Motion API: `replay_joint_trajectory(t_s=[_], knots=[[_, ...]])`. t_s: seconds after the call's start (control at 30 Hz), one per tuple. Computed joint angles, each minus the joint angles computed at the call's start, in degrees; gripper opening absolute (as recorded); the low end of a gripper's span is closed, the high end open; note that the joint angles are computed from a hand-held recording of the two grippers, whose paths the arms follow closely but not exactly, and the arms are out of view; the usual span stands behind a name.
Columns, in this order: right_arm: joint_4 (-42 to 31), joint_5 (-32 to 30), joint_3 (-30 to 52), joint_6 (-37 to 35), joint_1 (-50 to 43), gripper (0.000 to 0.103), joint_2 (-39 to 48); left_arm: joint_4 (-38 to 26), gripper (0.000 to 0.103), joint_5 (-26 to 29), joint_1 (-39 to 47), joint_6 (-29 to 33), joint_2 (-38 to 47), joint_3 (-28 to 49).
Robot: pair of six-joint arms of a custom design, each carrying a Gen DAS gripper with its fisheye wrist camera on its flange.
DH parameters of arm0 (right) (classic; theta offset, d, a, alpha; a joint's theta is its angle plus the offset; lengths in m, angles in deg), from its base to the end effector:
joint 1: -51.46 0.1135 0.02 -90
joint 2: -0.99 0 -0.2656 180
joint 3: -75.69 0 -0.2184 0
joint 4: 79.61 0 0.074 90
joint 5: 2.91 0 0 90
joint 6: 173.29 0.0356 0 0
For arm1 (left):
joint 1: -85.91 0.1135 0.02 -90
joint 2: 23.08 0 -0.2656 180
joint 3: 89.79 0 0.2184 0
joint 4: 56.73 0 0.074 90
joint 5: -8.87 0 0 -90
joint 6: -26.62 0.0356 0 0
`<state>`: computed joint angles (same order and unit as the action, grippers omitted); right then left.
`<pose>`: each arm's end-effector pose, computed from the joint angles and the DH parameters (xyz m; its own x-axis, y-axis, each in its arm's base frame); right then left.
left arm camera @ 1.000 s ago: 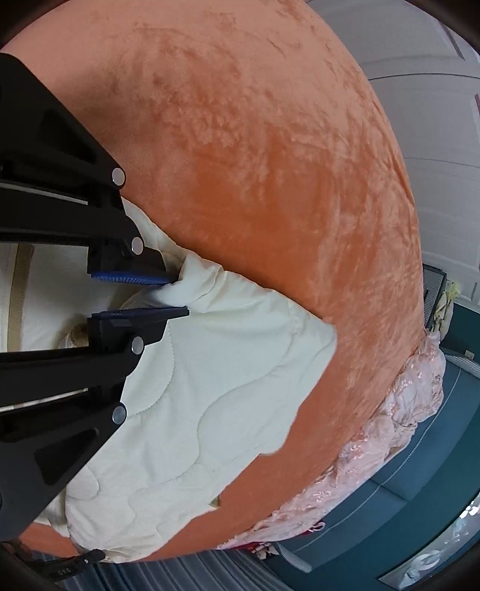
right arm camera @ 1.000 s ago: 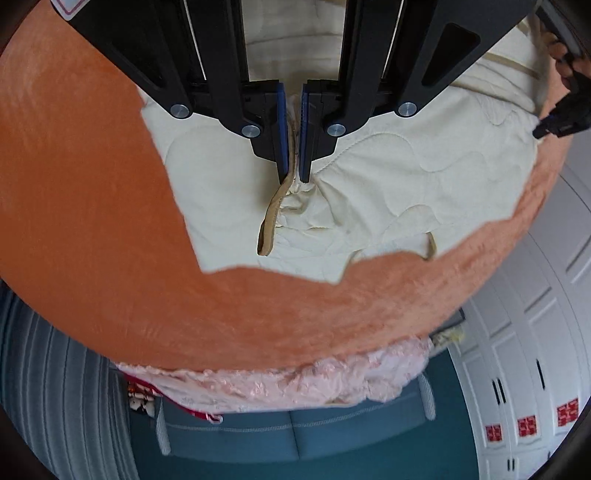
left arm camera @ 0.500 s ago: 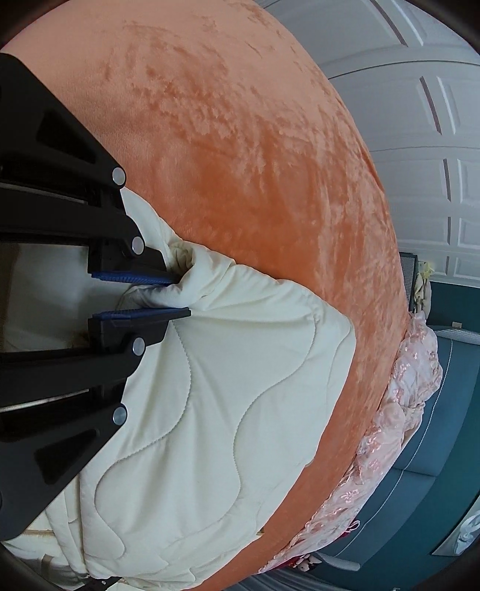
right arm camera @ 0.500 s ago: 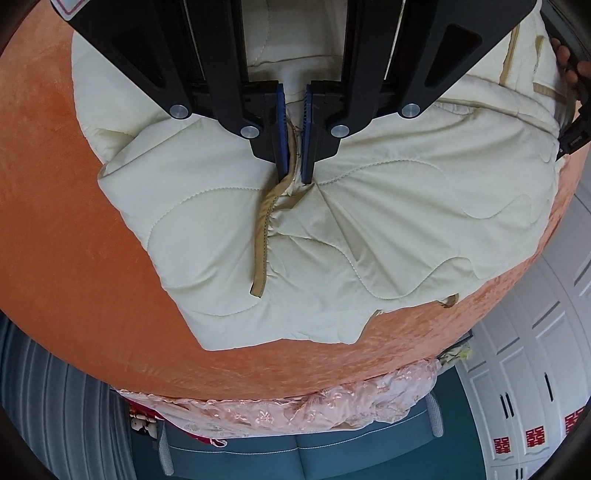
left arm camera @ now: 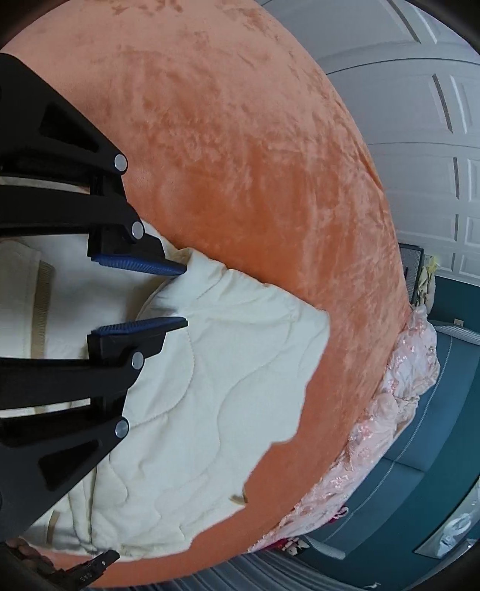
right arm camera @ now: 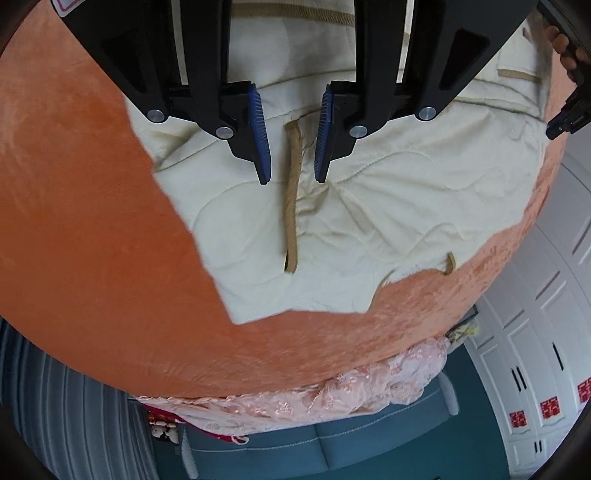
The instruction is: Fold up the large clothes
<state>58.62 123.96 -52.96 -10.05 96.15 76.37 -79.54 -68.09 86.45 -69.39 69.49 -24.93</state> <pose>0.1533 0.1216 0.1881 -0.5583 0.5252 -0.6422 0.5091 0.8281 0.2347 0.2944 -0.0053 0.1934 -0.7816 -0.1094 -0.6141 0.0527 0.9694 -0.2398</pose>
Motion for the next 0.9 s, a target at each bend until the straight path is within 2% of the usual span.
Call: replay_joint_trajectory(t_s=[0.07,0.1,0.17,0.2,0.27,0.37,0.47,0.53,0.6,0.67,0.7,0.77,0.8,0.83,0.87,0.9], knots=[[-4.30,3.28,3.13,-0.26,0.16,0.033,-3.23,-2.17,0.036,1.80,2.15,2.27,-2.85,2.99],[-3.90,3.49,4.95,-2.29,-1.00,0.039,-3.42,-2.55,0.039,1.62,2.38,2.45,-3.09,5.14],[2.42,-0.71,8.73,-10.98,-6.17,0.043,-1.10,-4.90,0.048,2.78,1.99,1.98,0.63,12.88],[6.75,-4.12,11.29,-15.52,-8.88,0.044,2.03,-6.59,0.048,3.39,1.29,1.38,3.90,17.66],[15.42,-12.59,17.02,-22.20,-13.59,0.048,10.33,-10.23,0.048,2.48,-1.06,-0.65,11.73,27.98],[19.86,-22.96,30.70,-27.58,-16.92,0.052,26.37,-18.18,0.047,4.88,-4.02,-3.87,24.83,45.02],[15.18,-28.08,48.39,-30.38,-18.57,0.052,42.01,-26.35,0.047,5.40,-6.84,-5.15,36.62,60.81],[12.05,-30.83,58.55,-30.16,-19.83,0.052,50.23,-28.09,0.045,3.86,-8.29,-5.25,41.68,66.24],[9.41,-33.36,66.71,-29.38,-20.88,0.052,56.72,-28.63,0.045,2.57,-8.95,-4.30,45.46,69.08],[5.47,-33.76,74.30,-29.57,-21.22,0.052,62.38,-27.24,0.036,1.40,-9.08,-3.58,47.79,68.90],[2.38,-34.13,79.07,-30.19,-21.21,0.052,65.69,-24.78,0.035,1.19,-8.97,-3.16,47.84,66.57],[-2.31,-37.50,86.57,-30.74,-21.45,0.052,71.25,-15.43,0.034,1.49,-8.51,-2.47,45.33,57.38],[-1.89,-37.36,86.98,-31.15,-21.07,0.050,72.23,-11.03,0.034,0.81,-8.66,-2.12,43.73,52.97],[0.64,-35.74,84.52,-32.07,-20.40,0.031,71.24,-8.08,0.034,0.06,-8.90,-1.61,43.05,50.52],[3.82,-37.19,81.99,-33.29,-20.29,0.010,70.25,-5.57,0.033,-0.51,-9.02,-1.64,42.29,48.20],[5.86,-37.73,80.04,-33.99,-20.03,0.003,69.32,-3.82,0.033,-0.81,-9.03,-1.84,41.67,46.57]])
